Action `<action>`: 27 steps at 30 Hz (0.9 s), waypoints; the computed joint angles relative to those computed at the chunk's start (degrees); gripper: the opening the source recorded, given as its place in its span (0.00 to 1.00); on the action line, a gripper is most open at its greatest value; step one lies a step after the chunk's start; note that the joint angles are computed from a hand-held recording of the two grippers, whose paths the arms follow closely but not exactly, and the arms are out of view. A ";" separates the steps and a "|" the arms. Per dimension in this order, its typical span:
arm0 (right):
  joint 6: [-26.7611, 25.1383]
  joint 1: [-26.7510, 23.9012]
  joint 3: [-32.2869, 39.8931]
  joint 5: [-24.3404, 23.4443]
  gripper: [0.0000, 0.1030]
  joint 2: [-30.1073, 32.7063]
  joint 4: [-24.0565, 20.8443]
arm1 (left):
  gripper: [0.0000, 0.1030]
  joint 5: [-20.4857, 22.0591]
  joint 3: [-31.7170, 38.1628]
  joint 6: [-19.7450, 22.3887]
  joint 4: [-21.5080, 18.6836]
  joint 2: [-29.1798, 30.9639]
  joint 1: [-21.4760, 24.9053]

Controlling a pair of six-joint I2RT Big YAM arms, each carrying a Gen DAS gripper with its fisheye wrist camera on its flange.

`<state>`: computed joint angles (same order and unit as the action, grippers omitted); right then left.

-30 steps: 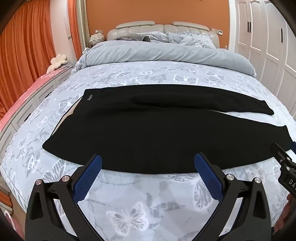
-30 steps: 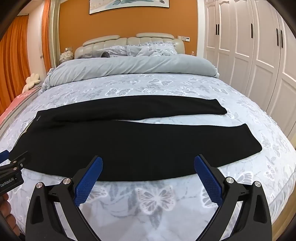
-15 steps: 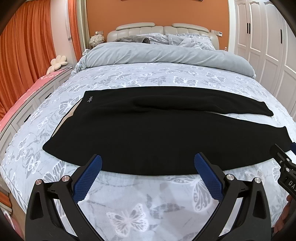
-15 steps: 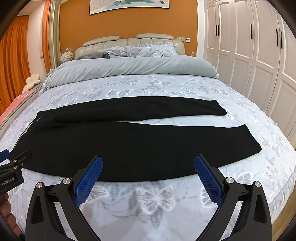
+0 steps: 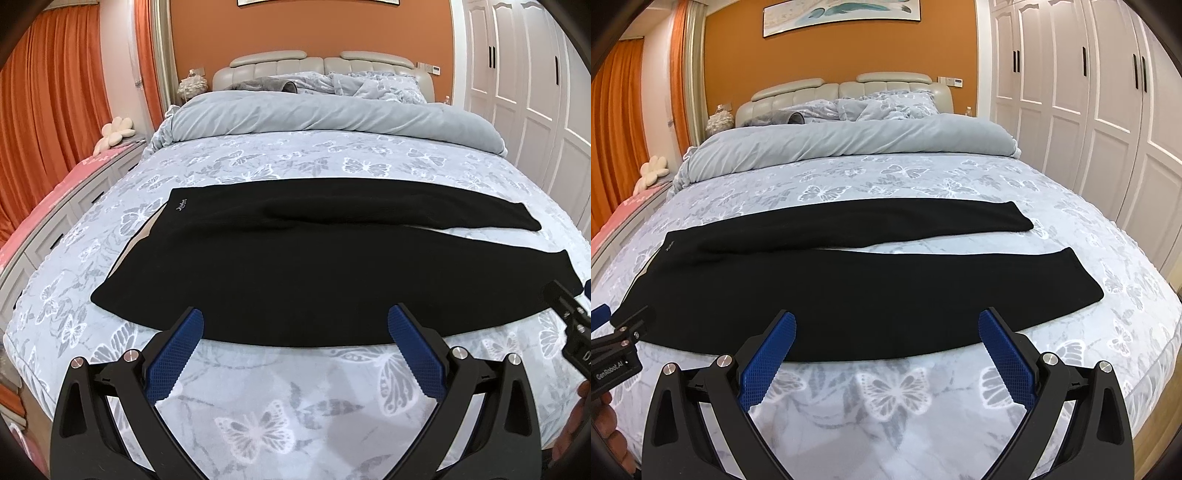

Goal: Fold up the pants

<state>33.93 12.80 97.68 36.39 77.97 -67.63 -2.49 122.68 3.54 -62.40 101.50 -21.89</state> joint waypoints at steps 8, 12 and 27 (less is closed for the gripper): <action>0.08 0.05 0.23 0.26 0.95 -0.09 -0.54 | 0.95 0.15 -0.77 0.02 0.16 -0.46 0.00; 0.11 0.26 0.55 0.43 0.95 0.16 -1.00 | 0.95 0.27 -1.05 0.06 0.34 -0.62 -0.02; 0.24 0.42 1.16 0.67 0.95 0.86 -1.49 | 0.95 0.31 -0.40 -0.04 -0.18 -0.31 0.02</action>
